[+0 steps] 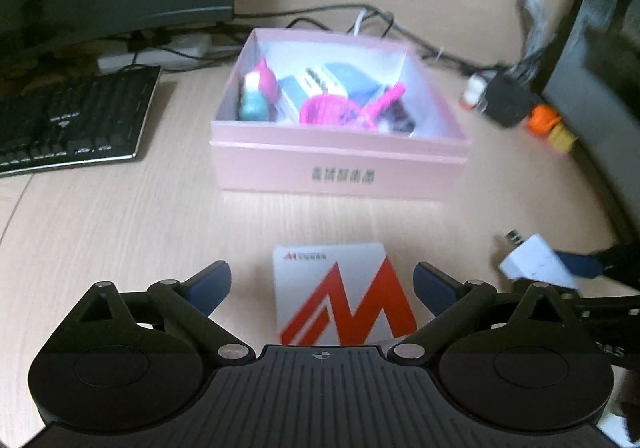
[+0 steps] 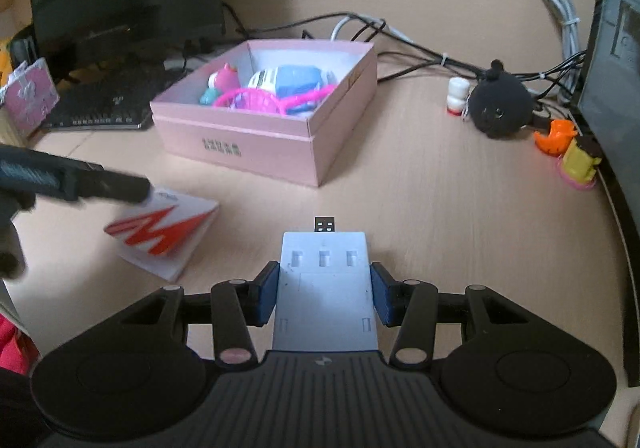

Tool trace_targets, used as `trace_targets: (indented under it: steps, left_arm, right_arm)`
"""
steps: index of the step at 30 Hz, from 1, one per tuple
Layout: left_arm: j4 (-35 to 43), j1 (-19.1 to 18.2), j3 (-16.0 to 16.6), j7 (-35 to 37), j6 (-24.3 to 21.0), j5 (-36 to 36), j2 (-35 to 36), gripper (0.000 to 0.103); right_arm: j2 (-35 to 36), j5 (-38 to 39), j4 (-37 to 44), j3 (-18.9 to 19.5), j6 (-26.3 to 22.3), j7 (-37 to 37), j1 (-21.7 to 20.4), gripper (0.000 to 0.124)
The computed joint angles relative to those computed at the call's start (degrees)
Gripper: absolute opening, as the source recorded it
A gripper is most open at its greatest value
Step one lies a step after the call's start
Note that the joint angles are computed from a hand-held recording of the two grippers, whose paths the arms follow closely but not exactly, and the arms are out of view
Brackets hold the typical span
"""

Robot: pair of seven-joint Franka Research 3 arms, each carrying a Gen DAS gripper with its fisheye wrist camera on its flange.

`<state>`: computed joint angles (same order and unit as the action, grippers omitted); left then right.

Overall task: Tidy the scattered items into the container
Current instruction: 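Carry the card and white box into the pink box and open both tools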

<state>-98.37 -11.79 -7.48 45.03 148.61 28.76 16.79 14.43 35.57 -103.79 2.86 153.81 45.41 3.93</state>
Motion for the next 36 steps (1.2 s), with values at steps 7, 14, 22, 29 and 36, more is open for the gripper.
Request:
trace_targets:
  steps: [7,14,22,29,36]
  left_arm:
    - [1.7,-3.3,1.5,-7.3,-3.9,8.0,3.0,0.100]
    - [-2.3,-4.4,2.5,-13.4,0.4,15.1,1.1,0.085]
    - [-10.2,-4.7,1.4,-21.4,1.6,21.1,-5.8,0.084]
    - [-18.2,-2.5,-1.7,-33.5,4.7,30.0,-15.8,0.084]
    - [-15.0,1.8,-3.3,-35.1,8.0,35.4,-18.3,0.084]
  right_arm:
    - [0.0,1.7,-1.7,0.6,0.4,-5.5,-1.2,0.048]
    - [0.2,4.6,-1.7,0.7,0.5,-8.2,-1.6,0.053]
    - [-1.0,5.7,-1.9,0.5,-3.0,-12.3,-2.2,0.048]
    - [-5.7,12.5,-3.0,-0.4,-8.8,-20.6,-3.6,0.048]
    - [-9.5,24.2,-0.2,-2.2,-12.7,-27.3,-3.3,0.048]
